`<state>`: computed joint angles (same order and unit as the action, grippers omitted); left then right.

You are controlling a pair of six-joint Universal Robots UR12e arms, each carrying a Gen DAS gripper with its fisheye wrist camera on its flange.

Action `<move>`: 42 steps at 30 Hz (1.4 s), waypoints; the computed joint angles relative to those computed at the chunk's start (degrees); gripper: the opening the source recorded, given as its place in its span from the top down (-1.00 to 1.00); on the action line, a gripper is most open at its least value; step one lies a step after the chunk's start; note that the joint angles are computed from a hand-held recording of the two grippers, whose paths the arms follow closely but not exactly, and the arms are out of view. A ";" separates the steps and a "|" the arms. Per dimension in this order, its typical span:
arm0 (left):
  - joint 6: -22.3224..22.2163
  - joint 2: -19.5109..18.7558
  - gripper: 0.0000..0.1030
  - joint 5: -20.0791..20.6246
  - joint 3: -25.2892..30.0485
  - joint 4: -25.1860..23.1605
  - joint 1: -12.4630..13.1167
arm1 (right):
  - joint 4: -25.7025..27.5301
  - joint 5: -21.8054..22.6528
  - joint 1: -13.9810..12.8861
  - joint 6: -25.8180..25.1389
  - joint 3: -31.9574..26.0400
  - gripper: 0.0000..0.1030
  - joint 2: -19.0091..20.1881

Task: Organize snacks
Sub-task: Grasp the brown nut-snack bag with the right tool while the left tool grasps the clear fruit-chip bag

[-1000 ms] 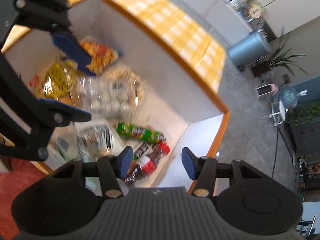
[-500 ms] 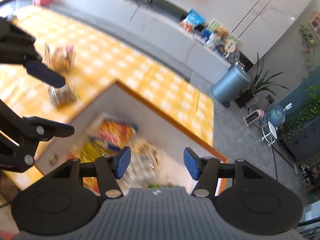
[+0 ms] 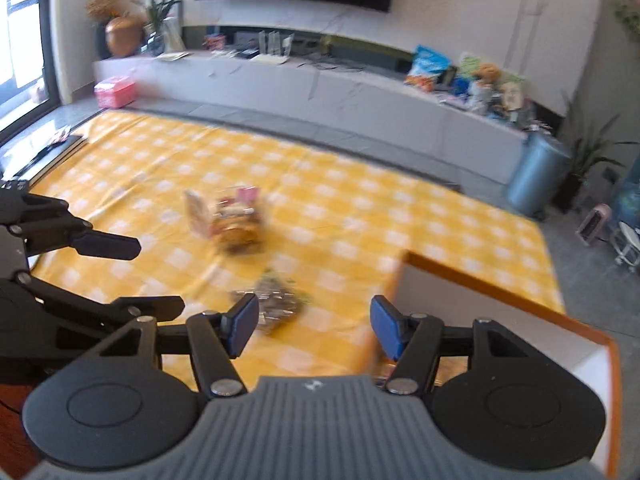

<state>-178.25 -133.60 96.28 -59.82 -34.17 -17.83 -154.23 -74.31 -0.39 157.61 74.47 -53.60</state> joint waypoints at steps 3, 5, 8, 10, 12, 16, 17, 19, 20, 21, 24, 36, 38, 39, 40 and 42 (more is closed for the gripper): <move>0.37 0.14 -0.34 -0.28 -0.68 -0.58 0.60 | 2.53 0.18 1.09 -2.32 -1.70 -0.17 1.25; 1.46 0.16 -0.34 -0.61 -1.16 -0.55 0.93 | 4.82 -0.17 1.71 -3.72 -3.34 -0.17 2.32; 4.00 -0.16 -0.34 -1.11 -1.35 -0.49 1.36 | 9.36 -0.81 2.45 -5.56 -6.26 -0.17 4.05; 6.13 -0.79 -0.34 -1.49 -0.77 -0.49 1.64 | 12.36 -1.66 2.88 -5.83 -8.53 -0.17 5.39; 7.93 -1.36 -0.34 -1.41 -0.10 -0.80 1.90 | 15.85 -2.08 3.15 -6.72 -10.92 -0.17 6.67; 11.40 -2.77 -0.34 -2.03 1.80 -0.75 2.47 | 21.81 -4.00 3.71 -7.13 -15.57 -0.17 9.15; 12.57 -3.22 -0.34 -2.42 2.39 -0.70 2.64 | 22.91 -4.35 3.85 -7.07 -16.67 -0.17 9.78; 15.40 -3.85 -0.34 -2.97 3.22 -0.68 2.92 | 24.92 -4.62 4.03 -7.58 -18.59 -0.24 10.85; 16.80 -4.17 -0.34 -3.00 3.65 -0.71 3.01 | 26.22 -4.86 4.18 -8.19 -19.77 -0.28 11.49; 18.25 -4.54 -0.34 -2.94 4.13 -0.69 3.11 | 27.48 -5.10 4.30 -8.71 -20.92 -0.35 12.14; 22.28 -5.70 -0.49 -2.47 5.91 -0.80 3.37 | 32.03 -6.29 4.61 -9.10 -24.94 -0.35 14.29; 29.15 -10.83 -0.78 -6.05 16.15 -4.77 4.78 | 50.01 -5.51 4.29 7.40 -41.12 -0.43 22.09; 29.89 -12.10 -0.78 -6.21 18.30 -6.18 4.91 | 52.54 -4.73 4.13 11.04 -43.55 -0.43 23.30; 29.80 -12.75 -0.78 -6.16 19.41 -6.87 4.98 | 53.24 -4.80 4.11 12.56 -44.40 -0.43 23.75; 29.40 -13.39 -0.78 -6.11 20.46 -7.47 5.05 | 53.75 -4.80 4.12 14.12 -45.10 -0.42 24.13; 28.57 -14.44 -0.79 -6.98 22.30 -8.83 5.30 | 54.72 -4.06 3.97 16.68 -46.38 -0.40 24.87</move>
